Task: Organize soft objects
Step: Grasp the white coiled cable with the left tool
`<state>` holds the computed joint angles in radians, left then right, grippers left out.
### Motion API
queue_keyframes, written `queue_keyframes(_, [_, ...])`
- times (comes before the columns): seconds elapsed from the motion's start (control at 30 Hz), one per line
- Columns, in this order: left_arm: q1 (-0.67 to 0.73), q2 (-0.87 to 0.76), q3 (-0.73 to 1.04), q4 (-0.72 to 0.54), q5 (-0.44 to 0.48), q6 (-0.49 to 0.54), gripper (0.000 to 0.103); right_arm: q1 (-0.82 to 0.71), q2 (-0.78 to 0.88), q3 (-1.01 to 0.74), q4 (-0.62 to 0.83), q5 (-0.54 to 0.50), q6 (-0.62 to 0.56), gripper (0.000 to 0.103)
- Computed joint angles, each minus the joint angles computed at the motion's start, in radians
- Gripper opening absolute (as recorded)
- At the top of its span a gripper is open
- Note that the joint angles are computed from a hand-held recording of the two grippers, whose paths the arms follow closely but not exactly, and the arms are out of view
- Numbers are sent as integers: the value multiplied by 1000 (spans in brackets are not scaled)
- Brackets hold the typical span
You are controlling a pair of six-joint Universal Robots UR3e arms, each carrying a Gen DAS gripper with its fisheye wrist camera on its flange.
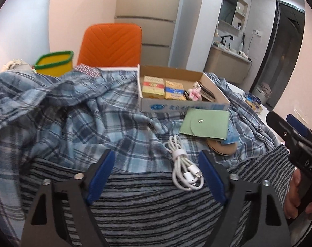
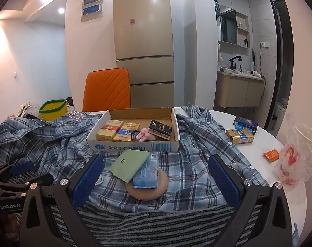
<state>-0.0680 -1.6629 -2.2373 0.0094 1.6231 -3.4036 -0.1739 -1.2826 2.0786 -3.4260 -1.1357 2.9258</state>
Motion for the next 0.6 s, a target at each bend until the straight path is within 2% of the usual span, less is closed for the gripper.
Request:
queue_keyframes(0.1, [-17,-39,96,-103,1,-25,76,25,14,-12,-21,-57,3,103])
queue_keyframes(0.2, [-41,-99,212,-221,15,-54,67,42,26,-40,-14,-100,3,103])
queue_keyframes(0.27, [-42,-141,279,-290,-15,-69,65,50,34,-72,2,-118,2,103])
queue_keyframes(0.33, [-42,-183,335,-347,-41,-83,59,51,41,-97,2,-122,1,103])
queue_keyframes(0.5, [-93,-248,408,-398,36,-108,56,45,54,-132,5,-117,-12,103])
queue_keyframes(0.6, [-77,-259,423,-441,21,-123,44,40,65,-143,18,-112,-19,103])
